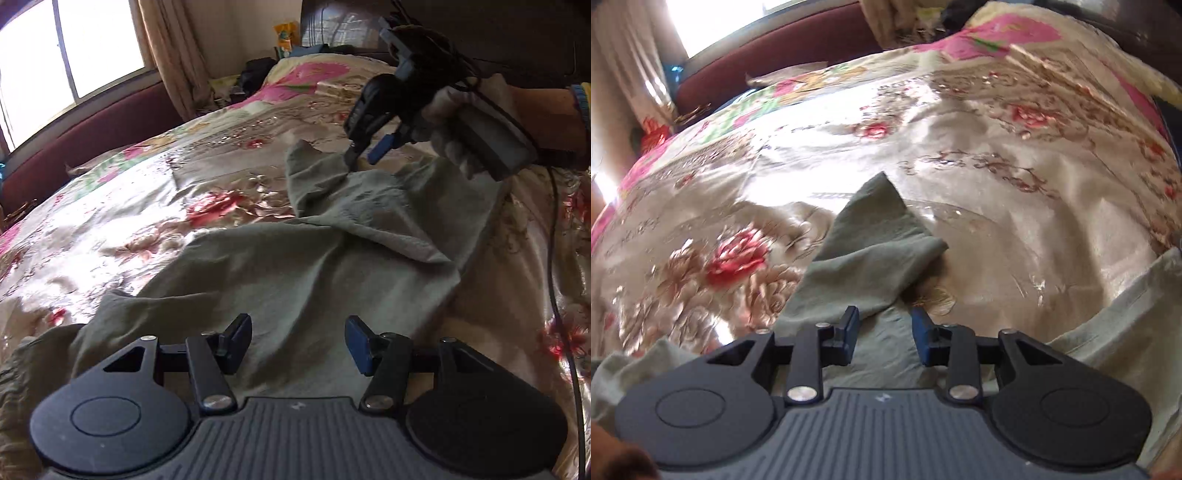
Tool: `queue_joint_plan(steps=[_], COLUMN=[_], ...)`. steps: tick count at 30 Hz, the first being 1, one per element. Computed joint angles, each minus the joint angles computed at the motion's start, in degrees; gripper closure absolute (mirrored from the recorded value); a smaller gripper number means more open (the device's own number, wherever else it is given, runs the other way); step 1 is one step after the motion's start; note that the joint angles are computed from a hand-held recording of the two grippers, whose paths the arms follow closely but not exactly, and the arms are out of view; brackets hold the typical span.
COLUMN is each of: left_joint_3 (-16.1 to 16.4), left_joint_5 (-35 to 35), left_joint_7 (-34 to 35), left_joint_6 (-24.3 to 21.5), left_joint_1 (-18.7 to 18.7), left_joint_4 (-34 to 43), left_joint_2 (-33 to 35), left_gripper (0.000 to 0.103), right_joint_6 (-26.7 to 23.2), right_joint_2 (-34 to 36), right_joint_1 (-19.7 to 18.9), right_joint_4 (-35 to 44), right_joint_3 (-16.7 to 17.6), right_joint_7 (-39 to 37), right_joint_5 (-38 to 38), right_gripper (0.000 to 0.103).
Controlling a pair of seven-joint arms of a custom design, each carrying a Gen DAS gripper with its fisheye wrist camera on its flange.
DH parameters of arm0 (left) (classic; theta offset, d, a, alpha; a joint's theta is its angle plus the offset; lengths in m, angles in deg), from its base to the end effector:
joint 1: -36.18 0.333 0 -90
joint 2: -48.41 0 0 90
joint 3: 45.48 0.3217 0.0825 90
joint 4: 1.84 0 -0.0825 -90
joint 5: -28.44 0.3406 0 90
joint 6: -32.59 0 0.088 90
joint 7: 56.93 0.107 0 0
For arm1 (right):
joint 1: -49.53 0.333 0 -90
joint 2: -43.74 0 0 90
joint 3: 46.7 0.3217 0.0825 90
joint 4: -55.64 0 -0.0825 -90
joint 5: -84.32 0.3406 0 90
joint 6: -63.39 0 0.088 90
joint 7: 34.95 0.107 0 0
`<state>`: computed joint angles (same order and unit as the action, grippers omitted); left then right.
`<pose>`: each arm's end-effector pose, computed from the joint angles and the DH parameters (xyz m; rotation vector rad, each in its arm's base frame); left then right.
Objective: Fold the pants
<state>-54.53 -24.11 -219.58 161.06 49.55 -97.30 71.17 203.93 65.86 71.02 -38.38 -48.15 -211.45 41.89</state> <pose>0.6492 0.0400 0.4339 -0.4274 2.5922 -1.0781 0.6230 0.2298 0.4630 -0.9654 2.3611 -0.6583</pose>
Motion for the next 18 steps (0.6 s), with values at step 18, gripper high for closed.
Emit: queue_joint_plan(steps=[18], left_joint_3=[-1.08], left_joint_5=[-0.71], left_joint_7=[3.87], left_joint_6=[6.13], left_joint_1=[-4.91], left_joint_4=[-8.81], left_joint_2=[-6.72], left_gripper=[0.034], right_joint_6=[12.29], right_joint_2=[-21.34], right_joint_1=[0.77], right_joint_4=[-23.53], right_joint_3=[-6.13], right_joint_7=[42.18], right_joint_5=[-34.19], right_gripper=[0.1])
